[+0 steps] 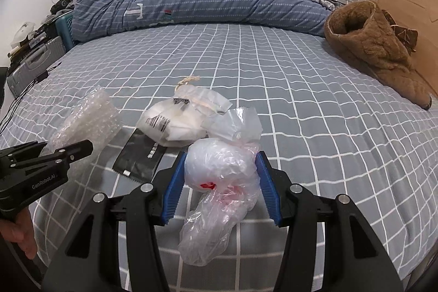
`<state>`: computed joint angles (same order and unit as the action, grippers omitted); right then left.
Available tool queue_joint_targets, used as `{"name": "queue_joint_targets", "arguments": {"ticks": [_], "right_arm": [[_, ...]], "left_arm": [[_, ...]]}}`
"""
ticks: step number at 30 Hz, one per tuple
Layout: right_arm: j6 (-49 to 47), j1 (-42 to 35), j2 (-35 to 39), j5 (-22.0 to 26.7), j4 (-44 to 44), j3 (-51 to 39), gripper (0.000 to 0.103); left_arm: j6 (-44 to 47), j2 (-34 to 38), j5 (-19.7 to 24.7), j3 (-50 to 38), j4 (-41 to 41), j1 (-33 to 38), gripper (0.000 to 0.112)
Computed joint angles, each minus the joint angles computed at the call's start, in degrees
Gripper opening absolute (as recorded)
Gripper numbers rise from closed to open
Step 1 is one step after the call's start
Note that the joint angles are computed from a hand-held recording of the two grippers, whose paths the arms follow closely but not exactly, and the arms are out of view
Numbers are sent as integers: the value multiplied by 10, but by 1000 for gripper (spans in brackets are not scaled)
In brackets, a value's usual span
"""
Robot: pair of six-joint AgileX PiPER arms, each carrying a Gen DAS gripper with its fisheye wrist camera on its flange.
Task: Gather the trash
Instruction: 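Carry the bubble wrap and clear plastic bag down toward the black bin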
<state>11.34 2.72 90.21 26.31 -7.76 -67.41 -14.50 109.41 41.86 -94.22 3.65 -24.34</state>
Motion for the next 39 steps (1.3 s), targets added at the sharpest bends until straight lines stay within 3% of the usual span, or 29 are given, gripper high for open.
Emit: {"name": "queue_joint_targets", "arguments": {"ticks": [24,39], "right_arm": [[96,62,-171,55,-67,110,49],[188,148,-316,139,-116,194,49]], "left_arm": [[-72,-188,-21,202,31,-44,30],[-141,-327,-3,326,61,-94,30]]}}
